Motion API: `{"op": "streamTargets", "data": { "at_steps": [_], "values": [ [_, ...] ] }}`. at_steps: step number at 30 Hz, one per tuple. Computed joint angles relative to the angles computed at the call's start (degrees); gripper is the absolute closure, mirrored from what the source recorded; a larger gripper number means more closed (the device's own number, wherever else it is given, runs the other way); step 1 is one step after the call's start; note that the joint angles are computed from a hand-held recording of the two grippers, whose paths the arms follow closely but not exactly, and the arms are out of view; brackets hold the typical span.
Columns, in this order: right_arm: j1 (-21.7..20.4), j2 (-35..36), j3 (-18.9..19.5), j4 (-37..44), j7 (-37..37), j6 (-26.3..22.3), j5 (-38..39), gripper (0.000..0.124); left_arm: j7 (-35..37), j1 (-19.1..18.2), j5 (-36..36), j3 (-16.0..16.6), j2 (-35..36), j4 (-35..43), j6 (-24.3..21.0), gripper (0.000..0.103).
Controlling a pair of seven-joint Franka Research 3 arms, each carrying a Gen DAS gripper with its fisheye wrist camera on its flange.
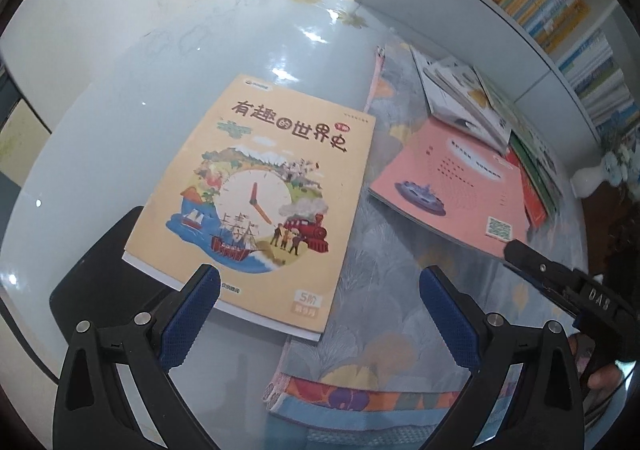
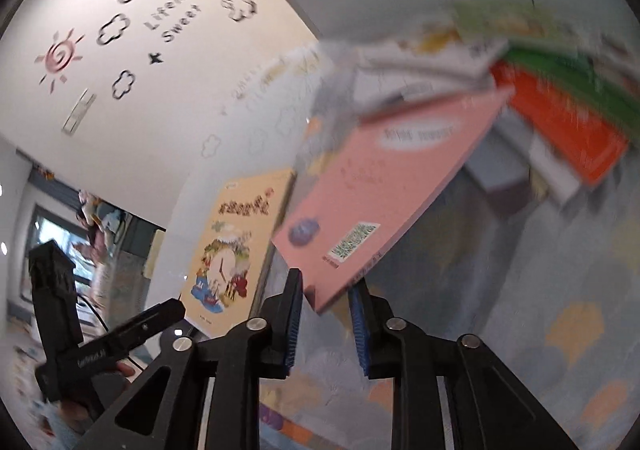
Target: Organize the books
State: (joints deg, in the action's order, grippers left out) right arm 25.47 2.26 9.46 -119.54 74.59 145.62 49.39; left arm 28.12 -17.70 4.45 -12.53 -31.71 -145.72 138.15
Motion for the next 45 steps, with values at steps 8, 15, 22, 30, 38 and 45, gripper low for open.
{"op": "streamTargets", "data": {
  "at_steps": [8,15,22,30,38,45],
  "values": [
    [-1.4,-0.5,-0.5,-3.0,-6.4,1.3,10.4,0.11,0.9,-0.4,1.0,-0.5,2.2,1.9,-1.9,0.003],
    [-1.7,-7.3,-1.9,-10.0,-5.0,-0.8,4.3,0.111,5.7,-1.3,0.5,-0.3,8.5,5.9,0.9,0.003],
    [-3.6,-15.7,-2.4,-17.8,1.5,-9.5,-16.5,0.105,12.6,-3.7,-3.0,-1.1,16.7,10.2,4.5,0.003],
    [-3.3,-15.0,-2.8,-17.8,2.1,-8.2,-24.9,0.067,25.1,-7.0,-14.9,0.1,19.7,10.0,9.4,0.005],
    [-2.5,-12.0,-5.4,-17.4,-7.1,-5.3,-10.9,0.053,35.0,-8.7,-28.3,0.4,20.7,9.5,10.1,0.007],
    [-2.4,-11.5,-4.9,-17.5,-16.3,-5.3,-3.7,0.025,37.2,-7.4,-23.1,-2.3,24.8,14.6,6.0,0.002]
  ]
}}
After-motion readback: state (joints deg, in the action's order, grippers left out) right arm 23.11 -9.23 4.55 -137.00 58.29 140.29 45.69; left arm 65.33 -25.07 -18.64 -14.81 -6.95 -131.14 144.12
